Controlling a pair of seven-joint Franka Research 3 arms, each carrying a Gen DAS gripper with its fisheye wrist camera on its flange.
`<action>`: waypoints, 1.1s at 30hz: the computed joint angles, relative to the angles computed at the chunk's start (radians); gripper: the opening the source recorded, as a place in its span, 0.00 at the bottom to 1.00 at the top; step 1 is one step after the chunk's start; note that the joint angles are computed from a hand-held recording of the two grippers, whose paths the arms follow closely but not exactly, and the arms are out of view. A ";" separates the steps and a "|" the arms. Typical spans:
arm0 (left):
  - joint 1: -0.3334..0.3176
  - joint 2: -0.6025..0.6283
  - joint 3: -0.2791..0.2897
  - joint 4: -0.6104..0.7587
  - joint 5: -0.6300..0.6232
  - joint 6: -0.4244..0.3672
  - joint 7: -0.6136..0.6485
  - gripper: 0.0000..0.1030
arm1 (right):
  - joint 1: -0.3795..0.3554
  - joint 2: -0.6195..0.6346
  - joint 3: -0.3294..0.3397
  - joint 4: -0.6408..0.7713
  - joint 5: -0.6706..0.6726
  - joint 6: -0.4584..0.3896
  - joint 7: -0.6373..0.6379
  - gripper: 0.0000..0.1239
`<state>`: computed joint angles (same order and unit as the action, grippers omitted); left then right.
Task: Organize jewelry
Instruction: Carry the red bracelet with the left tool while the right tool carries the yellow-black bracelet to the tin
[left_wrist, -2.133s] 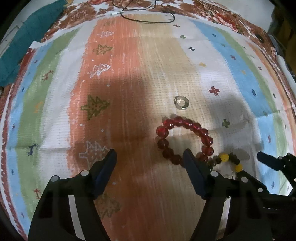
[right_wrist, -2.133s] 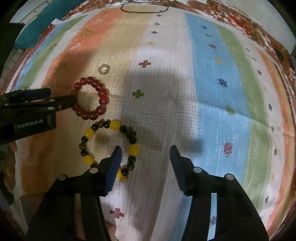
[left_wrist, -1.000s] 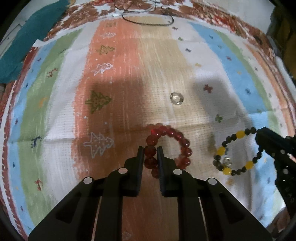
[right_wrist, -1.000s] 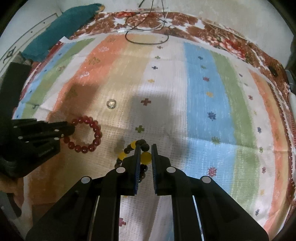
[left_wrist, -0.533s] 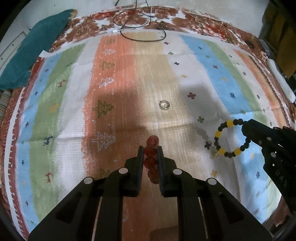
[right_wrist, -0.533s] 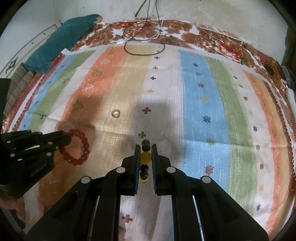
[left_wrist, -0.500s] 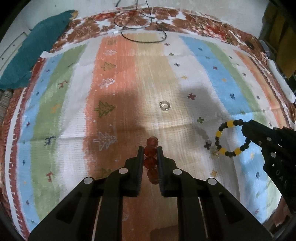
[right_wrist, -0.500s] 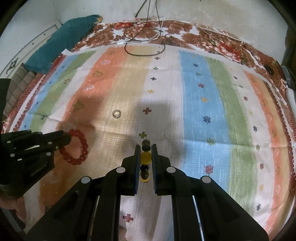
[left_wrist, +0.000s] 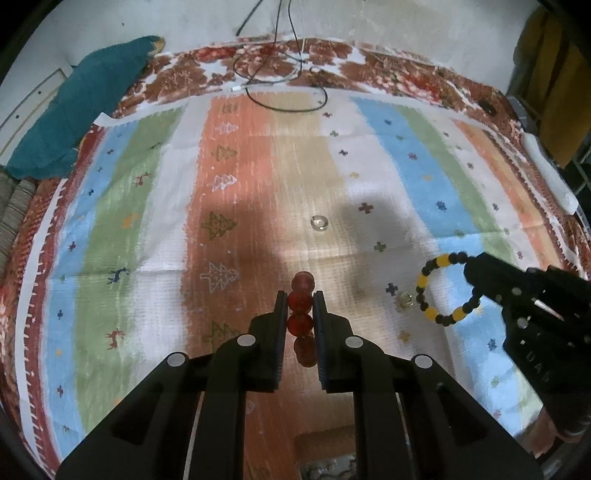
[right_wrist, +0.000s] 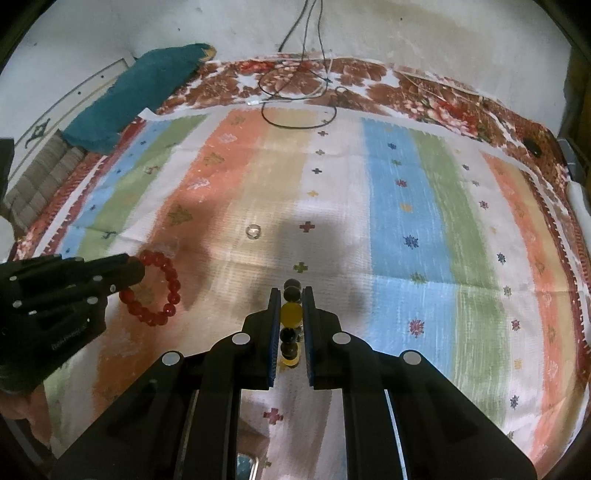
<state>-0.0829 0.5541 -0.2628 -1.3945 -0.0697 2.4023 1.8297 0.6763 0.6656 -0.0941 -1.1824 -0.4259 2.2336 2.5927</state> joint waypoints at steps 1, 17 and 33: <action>0.004 -0.008 -0.003 -0.009 -0.005 0.003 0.002 0.13 | 0.005 -0.007 -0.001 -0.007 -0.006 0.004 0.003 0.10; 0.063 -0.197 -0.038 -0.235 -0.176 0.100 0.148 0.13 | 0.054 -0.092 0.004 -0.090 -0.108 0.053 0.069 0.10; 0.061 -0.319 -0.015 -0.379 -0.306 0.153 0.254 0.13 | 0.071 -0.161 0.030 -0.182 -0.183 0.093 0.135 0.10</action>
